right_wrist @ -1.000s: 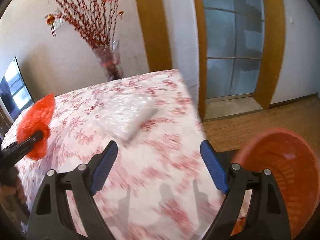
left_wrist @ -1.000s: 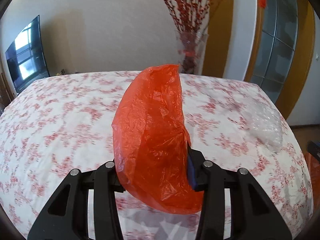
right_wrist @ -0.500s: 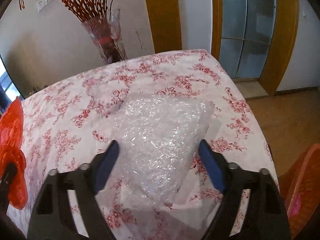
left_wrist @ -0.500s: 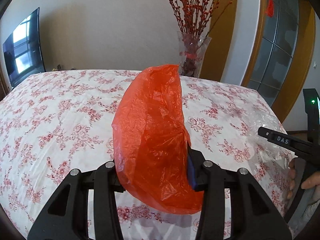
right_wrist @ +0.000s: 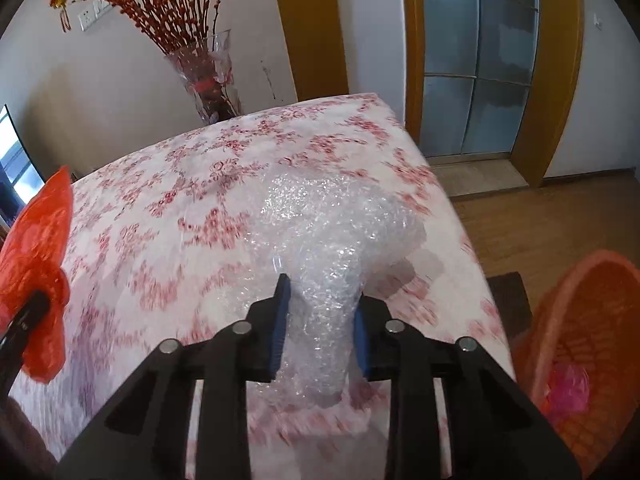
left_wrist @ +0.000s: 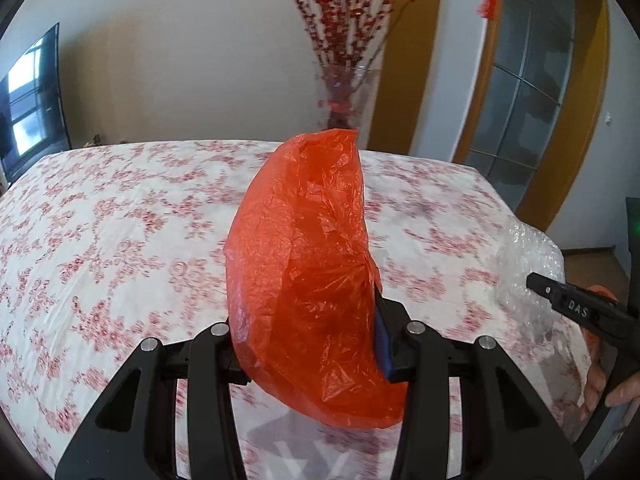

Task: Collect trash
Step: 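Carry the red-orange and bubble-wrap bags in both tools over the wastebasket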

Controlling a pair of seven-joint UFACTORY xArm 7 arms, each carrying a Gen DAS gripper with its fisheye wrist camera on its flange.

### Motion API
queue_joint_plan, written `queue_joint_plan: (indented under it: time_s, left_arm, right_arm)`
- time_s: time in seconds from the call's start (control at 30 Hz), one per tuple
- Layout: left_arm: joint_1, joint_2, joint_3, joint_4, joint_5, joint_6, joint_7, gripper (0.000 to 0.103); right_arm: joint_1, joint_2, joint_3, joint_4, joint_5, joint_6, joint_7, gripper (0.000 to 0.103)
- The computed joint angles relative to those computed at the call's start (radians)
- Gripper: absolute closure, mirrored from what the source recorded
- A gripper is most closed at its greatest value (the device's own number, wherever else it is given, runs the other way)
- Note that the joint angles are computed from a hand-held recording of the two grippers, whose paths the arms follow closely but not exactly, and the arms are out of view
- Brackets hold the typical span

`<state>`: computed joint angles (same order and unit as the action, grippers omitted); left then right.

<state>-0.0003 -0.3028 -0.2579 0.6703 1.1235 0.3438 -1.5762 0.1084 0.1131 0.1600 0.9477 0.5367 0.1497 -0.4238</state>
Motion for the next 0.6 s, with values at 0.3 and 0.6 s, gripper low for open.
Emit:
queue_joint_plan:
  time_s: [0.3,0.6]
  left_arm:
    - [-0.075,0.031,-0.052,0.059,-0.021,0.02,0.007,0.059]
    - [-0.194,0.131,-0.062,0.171,0.001,0.026,-0.002,0.059]
  right_arm:
    - [0.023,-0.213,-0.089,-0.148,0.392,0.016,-0.364,0.077]
    - [0.087,-0.384,-0.265,-0.285,0.401,-0.052,-0.43,0.077]
